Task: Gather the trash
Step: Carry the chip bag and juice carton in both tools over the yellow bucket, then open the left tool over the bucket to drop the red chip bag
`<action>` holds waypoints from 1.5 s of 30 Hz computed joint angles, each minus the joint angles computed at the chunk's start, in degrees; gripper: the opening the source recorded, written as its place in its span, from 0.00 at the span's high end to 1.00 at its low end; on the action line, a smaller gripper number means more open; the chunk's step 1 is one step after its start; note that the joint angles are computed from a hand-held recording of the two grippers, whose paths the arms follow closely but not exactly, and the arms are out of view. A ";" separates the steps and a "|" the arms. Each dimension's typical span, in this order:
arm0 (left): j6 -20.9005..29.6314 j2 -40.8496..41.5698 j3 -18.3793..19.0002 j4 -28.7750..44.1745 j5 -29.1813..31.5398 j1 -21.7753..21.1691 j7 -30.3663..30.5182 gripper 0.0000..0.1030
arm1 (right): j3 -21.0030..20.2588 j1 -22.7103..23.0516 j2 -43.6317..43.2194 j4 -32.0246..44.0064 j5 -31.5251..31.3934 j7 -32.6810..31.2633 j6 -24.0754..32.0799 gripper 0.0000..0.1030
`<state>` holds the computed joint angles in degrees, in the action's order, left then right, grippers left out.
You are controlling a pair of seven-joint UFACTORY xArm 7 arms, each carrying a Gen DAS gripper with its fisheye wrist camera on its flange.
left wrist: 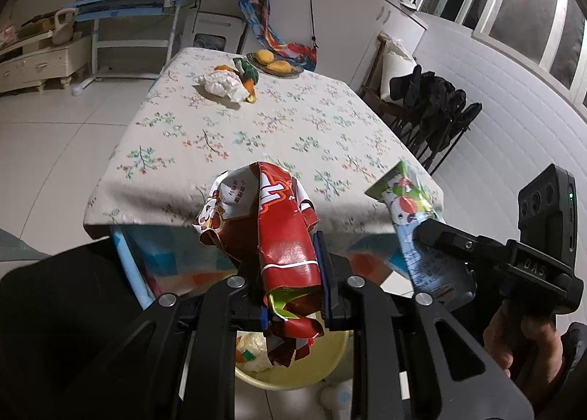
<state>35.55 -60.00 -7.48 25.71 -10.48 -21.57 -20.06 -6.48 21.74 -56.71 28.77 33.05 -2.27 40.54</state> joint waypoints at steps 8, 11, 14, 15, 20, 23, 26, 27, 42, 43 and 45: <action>3.72 -0.74 -0.92 0.03 -0.53 -1.57 -0.94 0.81 | 0.83 -0.21 -1.88 -0.88 -0.83 1.27 1.22 0.49; 5.09 -0.37 -0.74 0.14 -0.96 -1.95 -1.04 0.81 | 1.08 -0.48 -2.31 -1.12 -1.42 1.78 1.81 0.49; 5.92 0.46 -0.11 0.13 -1.81 -2.42 -0.77 0.81 | 1.23 -0.67 -2.48 -1.35 -1.84 2.32 2.41 0.49; 6.22 0.78 0.10 0.13 -2.12 -2.61 -0.61 0.81 | 1.31 -0.81 -2.51 -1.40 -2.06 2.51 2.65 0.49; 7.09 2.61 0.94 0.15 -4.09 -4.22 0.72 0.81 | 1.52 -1.05 -2.56 -1.55 -2.61 3.08 3.38 0.49; 7.81 3.84 0.71 0.57 -4.57 -4.52 1.42 0.81 | 1.63 -1.09 -2.40 -1.47 -2.93 3.16 3.73 0.49; 9.23 5.54 0.64 1.28 -5.13 -4.65 1.91 0.79 | 1.73 -1.32 -2.42 -1.51 -3.25 3.40 4.24 0.49; 9.91 6.27 0.77 1.59 -5.38 -4.69 2.04 0.78 | 1.73 -1.39 -2.43 -1.52 -3.31 3.47 4.40 0.49; 9.41 4.84 0.12 0.87 -6.23 -2.36 0.31 0.47 | 2.06 -1.74 -2.43 -1.49 -3.83 3.78 5.76 0.49; 9.05 4.14 0.06 0.60 -6.08 -1.86 -0.31 0.46 | 2.15 -1.76 -2.33 -1.48 -3.94 3.77 5.93 0.49; 7.98 2.27 -0.05 -0.35 -5.80 -0.59 -2.09 0.41 | 2.35 -1.72 -2.07 -1.58 -4.07 3.72 6.13 0.49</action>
